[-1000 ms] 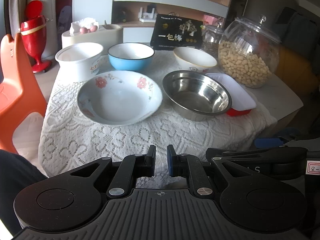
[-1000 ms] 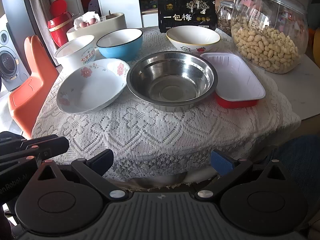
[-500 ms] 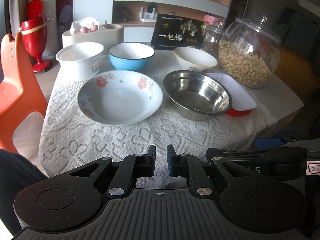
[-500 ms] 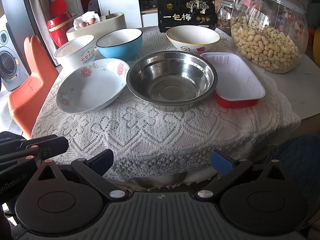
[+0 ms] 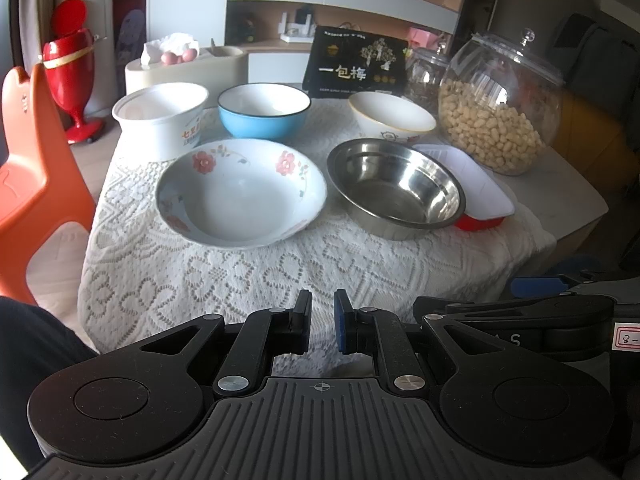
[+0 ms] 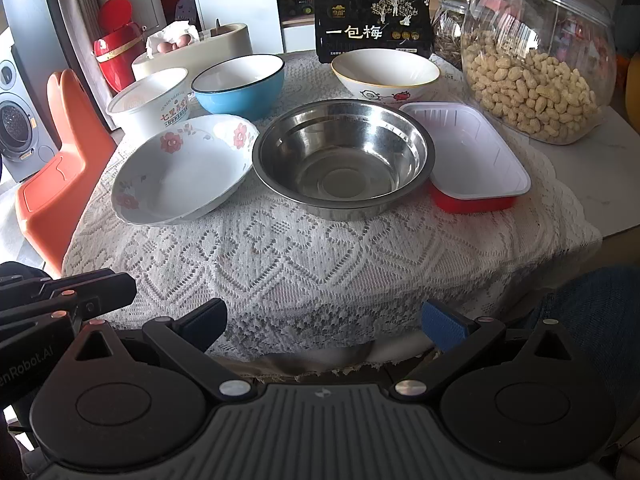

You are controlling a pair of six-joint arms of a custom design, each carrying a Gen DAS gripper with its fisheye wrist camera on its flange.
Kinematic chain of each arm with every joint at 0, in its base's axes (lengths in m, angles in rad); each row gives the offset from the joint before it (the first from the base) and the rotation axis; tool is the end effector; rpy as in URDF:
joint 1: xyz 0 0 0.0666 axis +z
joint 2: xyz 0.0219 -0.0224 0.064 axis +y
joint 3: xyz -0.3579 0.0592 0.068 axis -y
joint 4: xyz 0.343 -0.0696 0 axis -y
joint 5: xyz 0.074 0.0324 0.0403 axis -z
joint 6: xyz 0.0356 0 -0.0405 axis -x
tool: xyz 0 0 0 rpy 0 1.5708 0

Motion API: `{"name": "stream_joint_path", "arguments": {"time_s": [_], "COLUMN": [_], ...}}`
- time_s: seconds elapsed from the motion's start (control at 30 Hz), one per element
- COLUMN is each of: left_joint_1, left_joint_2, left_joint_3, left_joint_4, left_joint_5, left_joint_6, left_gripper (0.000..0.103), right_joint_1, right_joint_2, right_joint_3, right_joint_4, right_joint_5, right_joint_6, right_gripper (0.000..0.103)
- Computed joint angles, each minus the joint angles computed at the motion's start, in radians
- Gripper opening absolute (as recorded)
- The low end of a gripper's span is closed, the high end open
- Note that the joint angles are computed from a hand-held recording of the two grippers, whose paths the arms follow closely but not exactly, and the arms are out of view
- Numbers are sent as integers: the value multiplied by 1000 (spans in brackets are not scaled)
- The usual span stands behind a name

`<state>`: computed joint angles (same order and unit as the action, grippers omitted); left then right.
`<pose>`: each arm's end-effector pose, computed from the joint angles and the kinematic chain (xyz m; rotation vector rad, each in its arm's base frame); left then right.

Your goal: Organize plates and bowls

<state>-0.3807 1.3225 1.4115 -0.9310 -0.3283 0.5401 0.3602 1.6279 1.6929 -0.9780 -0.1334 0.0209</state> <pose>0.3876 -0.1432 0.4442 -0.3352 2.3314 -0.0496 0.4843 0.1870 0.4197 -0.5290 2.4419 0.3084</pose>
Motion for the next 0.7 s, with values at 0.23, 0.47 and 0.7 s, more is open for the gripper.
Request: {"name": "stream_joint_path", "arguments": {"time_s": [0.23, 0.47, 0.7], "left_joint_1": [0, 1, 1], "left_joint_2": [1, 1, 2], "left_joint_3": [2, 2, 4], "left_joint_4": [-2, -2, -5], "left_joint_5": [1, 2, 2], "left_joint_6": [1, 0, 0], "left_gripper": [14, 14, 14], "right_joint_1": [0, -1, -1], "right_joint_2": [3, 3, 4], "right_joint_3": [7, 5, 8], "right_joint_4": [-8, -8, -10], "right_joint_5": [-1, -1, -1], "right_joint_6": [1, 1, 1], "right_gripper": [103, 103, 103]}}
